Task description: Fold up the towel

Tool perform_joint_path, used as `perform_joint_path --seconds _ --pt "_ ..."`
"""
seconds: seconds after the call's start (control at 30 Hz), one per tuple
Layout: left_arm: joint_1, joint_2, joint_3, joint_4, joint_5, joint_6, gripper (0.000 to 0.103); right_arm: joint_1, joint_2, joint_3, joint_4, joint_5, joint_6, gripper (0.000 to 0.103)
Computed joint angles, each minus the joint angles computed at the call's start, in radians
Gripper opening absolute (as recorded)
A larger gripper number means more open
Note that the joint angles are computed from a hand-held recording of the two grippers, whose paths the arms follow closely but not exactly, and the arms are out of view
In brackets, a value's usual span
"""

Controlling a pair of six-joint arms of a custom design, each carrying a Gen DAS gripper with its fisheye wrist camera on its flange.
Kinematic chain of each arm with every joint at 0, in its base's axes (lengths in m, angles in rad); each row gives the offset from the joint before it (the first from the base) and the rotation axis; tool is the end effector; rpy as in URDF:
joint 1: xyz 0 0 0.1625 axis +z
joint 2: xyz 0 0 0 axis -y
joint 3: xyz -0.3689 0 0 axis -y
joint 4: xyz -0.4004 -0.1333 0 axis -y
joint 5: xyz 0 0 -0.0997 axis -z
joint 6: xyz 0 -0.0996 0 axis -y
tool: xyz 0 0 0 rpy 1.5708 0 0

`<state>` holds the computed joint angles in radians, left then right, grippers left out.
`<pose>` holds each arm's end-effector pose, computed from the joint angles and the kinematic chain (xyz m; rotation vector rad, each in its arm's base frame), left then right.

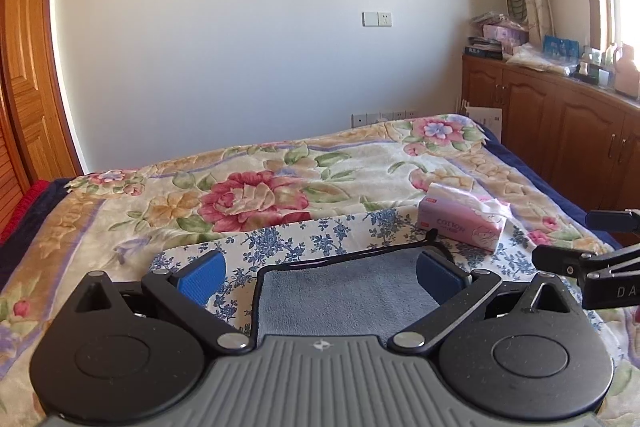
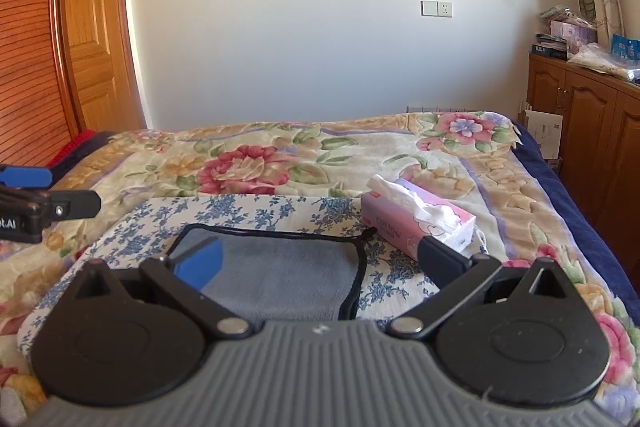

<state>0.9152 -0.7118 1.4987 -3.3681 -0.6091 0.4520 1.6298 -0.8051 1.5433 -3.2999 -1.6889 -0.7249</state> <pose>-0.2339 -0.6568 0.1741 0.5613 2.0055 -1.2070 0.1620 -0.6808 0.1882 0.8633 -2.2936 1.2037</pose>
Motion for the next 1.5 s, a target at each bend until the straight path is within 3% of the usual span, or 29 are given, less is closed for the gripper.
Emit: perform_joint_path --seconds 0.3,0.87,1.5 --pt "-0.071 -0.056 0.113 -0.067 0.077 -0.003 0.103 0.020 -0.079 0.110 -0.034 0.008 0.001 0.103" --pt "-0.164 -0.138 0.283 -0.160 0.134 -0.025 0.103 0.047 -0.191 0.277 -0.103 0.045 0.008 0.103" --pt "-0.186 -0.181 0.444 -0.249 0.177 -0.085 0.103 0.021 -0.234 0.404 -0.164 0.019 0.015 0.103"
